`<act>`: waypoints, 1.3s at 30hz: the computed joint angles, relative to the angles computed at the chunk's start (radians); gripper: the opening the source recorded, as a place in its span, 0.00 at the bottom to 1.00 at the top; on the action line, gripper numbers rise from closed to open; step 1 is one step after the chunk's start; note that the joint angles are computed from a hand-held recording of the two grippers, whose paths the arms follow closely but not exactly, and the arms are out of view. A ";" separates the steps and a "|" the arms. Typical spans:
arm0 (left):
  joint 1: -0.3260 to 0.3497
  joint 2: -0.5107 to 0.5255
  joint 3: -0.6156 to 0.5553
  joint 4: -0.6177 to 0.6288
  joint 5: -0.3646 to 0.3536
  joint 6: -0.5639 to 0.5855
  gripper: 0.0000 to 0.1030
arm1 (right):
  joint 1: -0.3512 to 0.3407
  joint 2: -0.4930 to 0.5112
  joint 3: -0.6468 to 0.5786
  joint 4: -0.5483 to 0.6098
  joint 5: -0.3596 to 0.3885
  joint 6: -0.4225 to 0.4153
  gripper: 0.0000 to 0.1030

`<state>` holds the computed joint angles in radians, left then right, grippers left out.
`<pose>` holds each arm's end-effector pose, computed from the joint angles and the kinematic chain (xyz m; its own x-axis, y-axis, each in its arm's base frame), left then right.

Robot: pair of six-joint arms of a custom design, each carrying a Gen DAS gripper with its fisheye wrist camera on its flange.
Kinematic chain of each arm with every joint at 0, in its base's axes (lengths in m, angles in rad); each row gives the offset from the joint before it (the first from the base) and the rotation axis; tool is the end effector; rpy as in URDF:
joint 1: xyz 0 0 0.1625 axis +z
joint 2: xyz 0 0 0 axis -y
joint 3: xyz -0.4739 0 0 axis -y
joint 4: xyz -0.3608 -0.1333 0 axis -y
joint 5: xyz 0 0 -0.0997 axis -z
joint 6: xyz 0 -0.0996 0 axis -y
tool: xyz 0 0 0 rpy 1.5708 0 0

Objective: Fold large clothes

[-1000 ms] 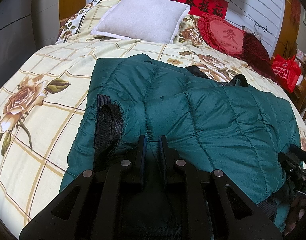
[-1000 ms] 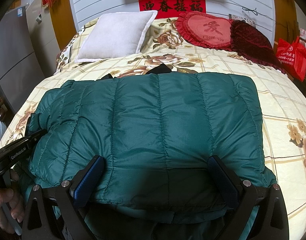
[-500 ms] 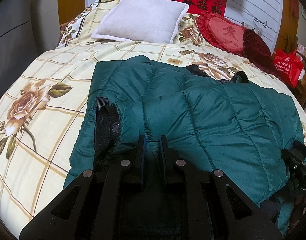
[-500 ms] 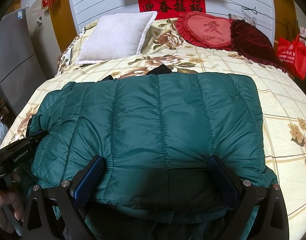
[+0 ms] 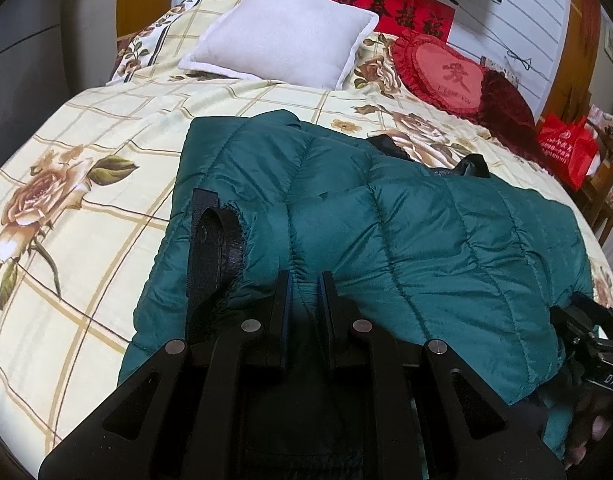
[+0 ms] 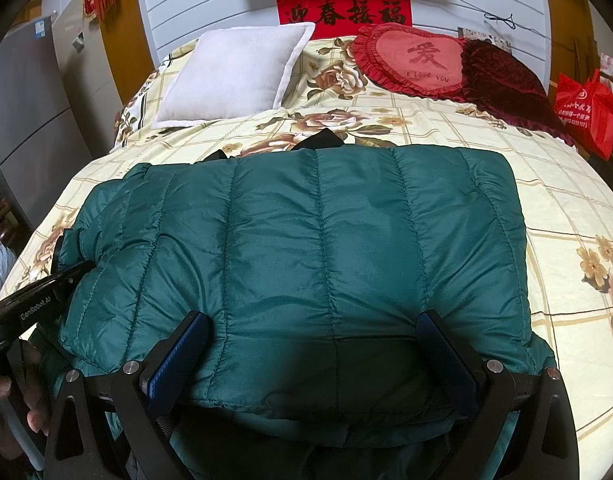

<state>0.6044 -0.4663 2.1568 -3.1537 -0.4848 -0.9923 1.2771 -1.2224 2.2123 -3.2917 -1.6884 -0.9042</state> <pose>-0.2645 -0.4518 -0.0395 -0.7870 -0.2339 -0.5709 0.2910 0.6752 -0.6778 -0.0284 -0.5138 0.2992 -0.7431 -0.3360 0.5787 -0.5960 0.7255 -0.3441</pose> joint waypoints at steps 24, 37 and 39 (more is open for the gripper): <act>-0.239 -0.245 0.076 0.915 -0.050 -0.719 0.13 | -0.079 -0.335 0.304 -0.168 0.141 -0.121 1.00; -0.493 -0.367 0.283 0.926 -0.208 -0.904 0.67 | -0.694 -0.749 0.338 0.224 0.544 -0.402 1.00; -0.528 -0.369 0.332 0.879 -0.254 -0.894 0.67 | -0.760 -0.802 0.313 0.349 0.596 -0.411 1.00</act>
